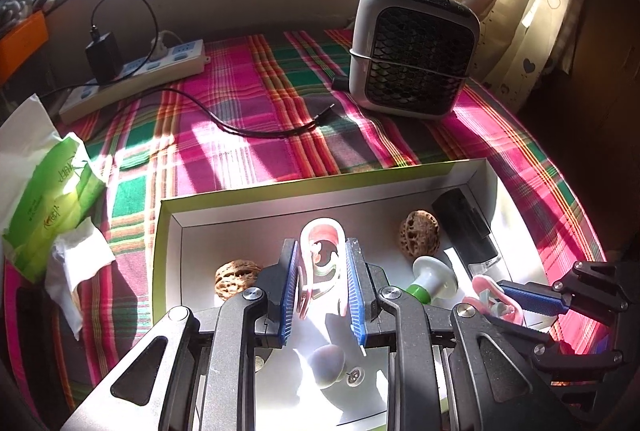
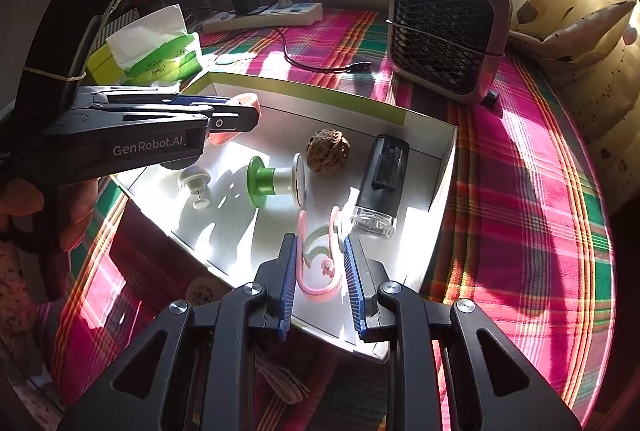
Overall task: Organize objects
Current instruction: 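Lower both tools with the pink-and-white hooks into the box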
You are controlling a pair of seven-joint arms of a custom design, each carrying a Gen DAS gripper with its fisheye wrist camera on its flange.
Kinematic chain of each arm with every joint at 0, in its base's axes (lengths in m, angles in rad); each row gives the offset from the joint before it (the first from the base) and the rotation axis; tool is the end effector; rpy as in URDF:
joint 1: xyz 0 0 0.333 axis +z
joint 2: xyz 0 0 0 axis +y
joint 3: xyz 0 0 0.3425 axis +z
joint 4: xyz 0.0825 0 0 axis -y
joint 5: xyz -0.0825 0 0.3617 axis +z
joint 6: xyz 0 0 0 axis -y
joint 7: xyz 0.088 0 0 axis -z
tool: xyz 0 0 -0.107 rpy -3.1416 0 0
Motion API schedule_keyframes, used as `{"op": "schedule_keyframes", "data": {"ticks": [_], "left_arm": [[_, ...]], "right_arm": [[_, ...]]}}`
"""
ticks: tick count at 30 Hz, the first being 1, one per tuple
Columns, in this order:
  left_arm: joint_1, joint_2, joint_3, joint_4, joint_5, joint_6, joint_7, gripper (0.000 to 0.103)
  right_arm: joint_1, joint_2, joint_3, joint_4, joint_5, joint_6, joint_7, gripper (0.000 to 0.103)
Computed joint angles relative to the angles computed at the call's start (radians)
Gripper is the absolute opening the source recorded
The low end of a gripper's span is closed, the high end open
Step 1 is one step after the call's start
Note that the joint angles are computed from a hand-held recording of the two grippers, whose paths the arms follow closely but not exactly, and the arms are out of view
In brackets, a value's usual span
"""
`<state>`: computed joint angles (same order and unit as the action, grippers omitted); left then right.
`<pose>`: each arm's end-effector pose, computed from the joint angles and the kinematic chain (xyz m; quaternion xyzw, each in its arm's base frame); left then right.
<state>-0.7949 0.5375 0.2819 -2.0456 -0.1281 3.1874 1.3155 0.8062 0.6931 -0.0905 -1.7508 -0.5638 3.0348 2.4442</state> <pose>0.5553 -0.3211 0.2968 -0.5968 0.7388 -0.2676 0.1626 0.4949 0.4989 0.2714 -0.8002 0.5164 -0.1303 0.2757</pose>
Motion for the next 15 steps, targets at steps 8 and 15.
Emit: {"op": "schedule_keyframes", "data": {"ticks": [8,15], "left_arm": [[0.02,0.018,-0.016,0.029,0.014,-0.021,-0.008,0.021],[0.029,0.029,-0.017,0.045,0.04,-0.04,-0.027,0.021]], "right_arm": [[-0.03,0.01,0.035,0.012,0.024,-0.007,-0.041,0.024],[-0.058,0.012,0.073,0.021,0.049,-0.024,-0.095,0.024]]}}
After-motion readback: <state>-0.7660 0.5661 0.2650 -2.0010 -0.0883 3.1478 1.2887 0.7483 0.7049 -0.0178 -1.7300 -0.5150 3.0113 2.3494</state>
